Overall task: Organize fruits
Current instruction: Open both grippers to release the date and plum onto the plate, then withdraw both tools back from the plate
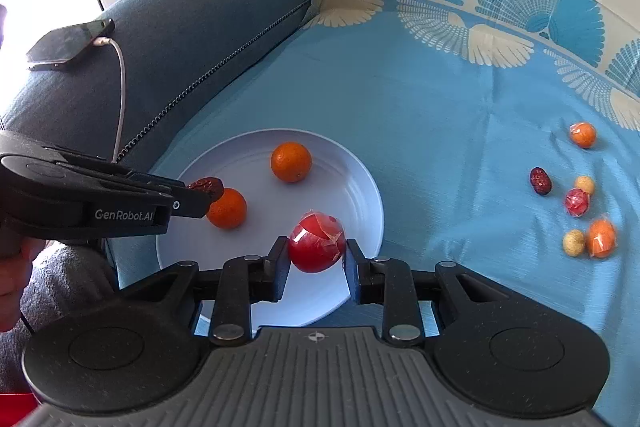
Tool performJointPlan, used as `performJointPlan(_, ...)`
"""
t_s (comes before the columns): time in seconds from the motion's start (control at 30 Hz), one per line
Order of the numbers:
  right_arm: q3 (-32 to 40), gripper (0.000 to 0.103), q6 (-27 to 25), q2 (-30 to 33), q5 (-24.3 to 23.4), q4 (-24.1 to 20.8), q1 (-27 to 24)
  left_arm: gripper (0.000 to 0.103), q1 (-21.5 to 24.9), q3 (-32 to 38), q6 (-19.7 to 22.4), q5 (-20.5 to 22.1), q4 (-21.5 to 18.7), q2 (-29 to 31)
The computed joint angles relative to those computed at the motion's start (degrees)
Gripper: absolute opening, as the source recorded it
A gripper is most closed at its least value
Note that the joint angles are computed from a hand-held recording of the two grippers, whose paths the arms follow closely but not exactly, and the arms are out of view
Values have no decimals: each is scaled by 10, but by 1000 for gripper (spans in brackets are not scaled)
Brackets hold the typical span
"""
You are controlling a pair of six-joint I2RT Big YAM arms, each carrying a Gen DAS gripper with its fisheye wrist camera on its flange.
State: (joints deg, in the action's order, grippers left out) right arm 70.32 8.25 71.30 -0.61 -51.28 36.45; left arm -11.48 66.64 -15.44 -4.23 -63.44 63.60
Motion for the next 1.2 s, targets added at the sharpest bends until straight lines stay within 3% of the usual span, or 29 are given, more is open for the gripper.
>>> performJointPlan(0.17, 0, 31, -9, 19, -4, 2, 1, 20, 2, -3, 10, -2, 4, 12)
performJointPlan(0.23, 2, 32, -15, 24, -6, 3, 2, 27, 3, -7, 20, 2, 11, 7)
performJointPlan(0.27, 2, 34, -22, 25, -5, 7, 3, 48, 2, -8, 23, 5, 15, 3)
performJointPlan(0.3, 1, 47, -30, 24, -1, 11, 5, 76, 0, -11, 24, 1, 23, -3)
performJointPlan(0.33, 0, 60, -37, 20, 7, 17, 7, 88, -3, -15, 22, -9, 32, -12)
performJointPlan(0.37, 0, 65, -43, 15, 12, 19, 8, 101, -8, -21, 19, -26, 41, -23)
performJointPlan(0.43, 0, 78, -43, 6, 17, 12, 8, 102, -12, -20, 18, -32, 35, -36)
performJointPlan(0.57, 0, 86, -15, -27, 12, -33, 5, 102, -19, -10, -7, -25, -14, -60)
performJointPlan(0.73, -4, 96, 26, -78, 7, -96, 6, 102, -52, -4, -40, -49, -72, -100)
performJointPlan(0.93, -7, 98, 55, -126, 43, -121, 35, 102, -91, 15, -79, -66, -123, -129)
performJointPlan(1.2, -8, 102, 76, -181, 108, -141, 76, 103, -166, 37, -143, -128, -168, -163)
